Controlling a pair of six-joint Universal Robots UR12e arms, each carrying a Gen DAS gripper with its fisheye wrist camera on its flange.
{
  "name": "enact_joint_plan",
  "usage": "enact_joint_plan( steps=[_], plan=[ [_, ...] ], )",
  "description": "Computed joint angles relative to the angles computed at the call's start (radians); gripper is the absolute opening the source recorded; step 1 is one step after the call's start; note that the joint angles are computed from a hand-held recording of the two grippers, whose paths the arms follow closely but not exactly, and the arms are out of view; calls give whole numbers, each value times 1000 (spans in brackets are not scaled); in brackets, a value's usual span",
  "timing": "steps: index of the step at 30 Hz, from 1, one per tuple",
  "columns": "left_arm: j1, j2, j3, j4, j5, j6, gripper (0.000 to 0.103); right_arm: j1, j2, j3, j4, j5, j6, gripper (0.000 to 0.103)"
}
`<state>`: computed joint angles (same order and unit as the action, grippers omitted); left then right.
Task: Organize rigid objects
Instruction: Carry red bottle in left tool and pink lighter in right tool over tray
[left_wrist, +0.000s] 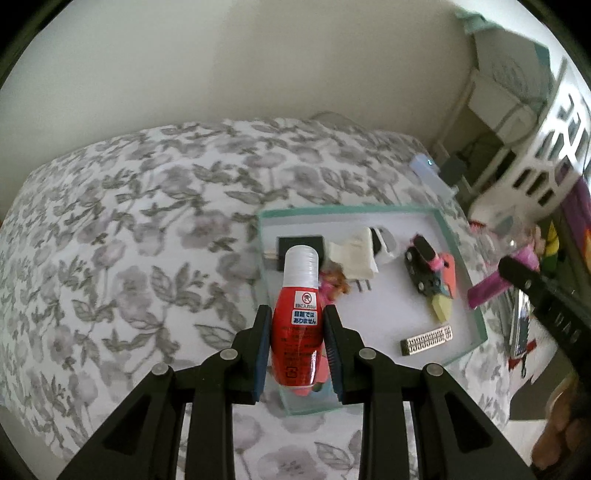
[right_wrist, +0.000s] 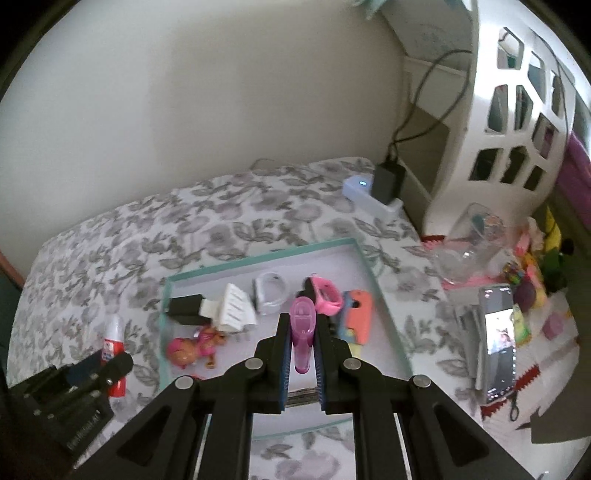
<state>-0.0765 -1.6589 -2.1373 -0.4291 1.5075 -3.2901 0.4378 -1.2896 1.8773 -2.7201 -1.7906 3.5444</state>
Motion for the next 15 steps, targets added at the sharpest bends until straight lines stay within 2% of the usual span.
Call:
enact_joint_plan(
  steps=[8, 15],
  plan=[
    [-48, -52, 23, -22, 21, 42, 29, -13, 28, -16, 111, 43, -15, 12],
    [-67, -81, 32, -25, 15, 62, 29, -12, 51, -32, 173, 47, -25, 12]
  ],
)
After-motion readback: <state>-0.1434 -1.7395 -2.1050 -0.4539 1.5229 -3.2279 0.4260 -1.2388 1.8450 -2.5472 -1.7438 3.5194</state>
